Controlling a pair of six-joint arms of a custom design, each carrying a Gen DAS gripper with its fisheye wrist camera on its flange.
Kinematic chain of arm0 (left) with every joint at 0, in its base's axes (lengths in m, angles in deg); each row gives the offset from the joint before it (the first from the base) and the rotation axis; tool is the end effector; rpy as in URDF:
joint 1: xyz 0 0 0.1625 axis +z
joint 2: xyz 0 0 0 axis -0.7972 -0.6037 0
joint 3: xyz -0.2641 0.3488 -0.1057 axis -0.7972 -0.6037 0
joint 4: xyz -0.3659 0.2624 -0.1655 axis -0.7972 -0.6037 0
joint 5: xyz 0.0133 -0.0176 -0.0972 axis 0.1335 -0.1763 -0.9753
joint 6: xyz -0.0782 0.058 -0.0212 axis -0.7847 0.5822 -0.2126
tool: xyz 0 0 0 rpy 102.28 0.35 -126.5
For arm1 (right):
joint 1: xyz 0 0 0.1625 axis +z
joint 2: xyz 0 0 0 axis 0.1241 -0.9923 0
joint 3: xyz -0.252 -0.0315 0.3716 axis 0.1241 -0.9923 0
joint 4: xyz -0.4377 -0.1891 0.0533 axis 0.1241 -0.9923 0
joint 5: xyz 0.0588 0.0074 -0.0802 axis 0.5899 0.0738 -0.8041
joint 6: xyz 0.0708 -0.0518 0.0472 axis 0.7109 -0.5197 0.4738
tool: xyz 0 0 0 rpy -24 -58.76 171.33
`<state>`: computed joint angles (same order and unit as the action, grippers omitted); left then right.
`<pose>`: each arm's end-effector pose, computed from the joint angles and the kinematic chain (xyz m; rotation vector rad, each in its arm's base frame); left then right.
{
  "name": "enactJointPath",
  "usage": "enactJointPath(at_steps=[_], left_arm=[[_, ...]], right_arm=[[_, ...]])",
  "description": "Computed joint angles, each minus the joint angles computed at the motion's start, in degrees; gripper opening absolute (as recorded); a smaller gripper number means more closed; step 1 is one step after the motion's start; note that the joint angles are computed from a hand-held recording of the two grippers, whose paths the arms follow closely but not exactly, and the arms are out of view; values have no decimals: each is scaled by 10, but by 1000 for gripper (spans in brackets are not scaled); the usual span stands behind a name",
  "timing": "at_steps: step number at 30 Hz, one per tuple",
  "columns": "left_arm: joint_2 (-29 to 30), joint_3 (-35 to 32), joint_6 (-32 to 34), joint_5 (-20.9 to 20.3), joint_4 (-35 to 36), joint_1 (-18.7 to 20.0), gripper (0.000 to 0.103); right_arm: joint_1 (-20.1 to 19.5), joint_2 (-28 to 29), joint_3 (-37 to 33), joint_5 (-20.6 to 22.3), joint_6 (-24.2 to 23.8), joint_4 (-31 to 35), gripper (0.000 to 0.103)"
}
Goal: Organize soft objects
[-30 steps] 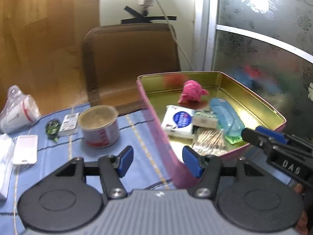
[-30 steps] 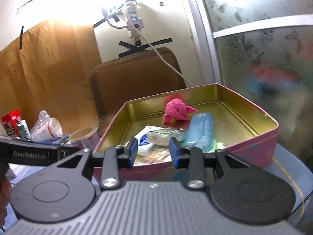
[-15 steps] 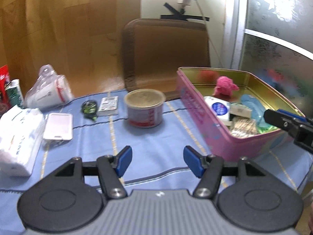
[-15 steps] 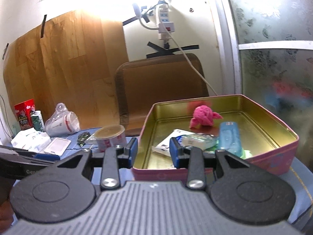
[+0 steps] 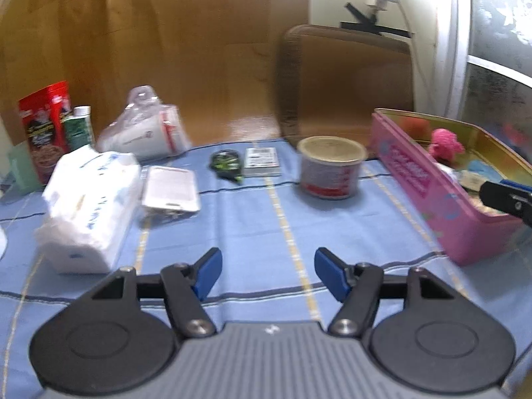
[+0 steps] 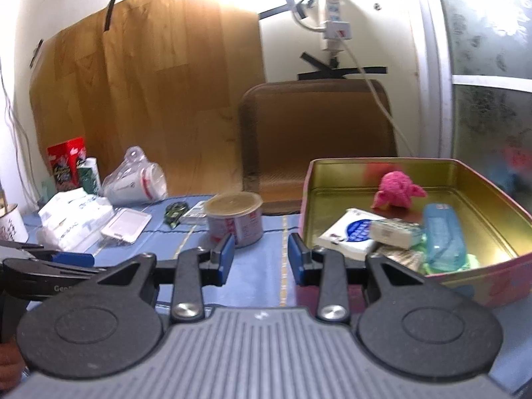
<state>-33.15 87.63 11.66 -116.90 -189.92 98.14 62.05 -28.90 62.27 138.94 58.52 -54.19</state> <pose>-0.3176 -0.6140 -0.1362 0.7706 2.2455 -0.9807 -0.0551 -0.5388 0.2804 0.4387 -2.0795 1.4145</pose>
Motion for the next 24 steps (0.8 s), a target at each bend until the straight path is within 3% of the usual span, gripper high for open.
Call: enactJointPath(at_steps=[9, 13, 15, 18, 24], left_arm=[[-11, 17, 10, 43, -65, 47, 65], [-26, 33, -31, 54, -83, 70, 66], [-38, 50, -61, 31, -109, 78, 69], [-31, 52, -58, 41, -161, 76, 71], [1, 39, 22, 65, -295, 64, 71]], right_arm=[[30, 69, -62, 12, -21, 63, 38], [48, 119, -112, 12, -31, 113, 38], [59, 153, -144, 9, -54, 141, 40], [74, 215, -200, 7, -99, 189, 42], [103, 317, -292, 25, -206, 217, 46]])
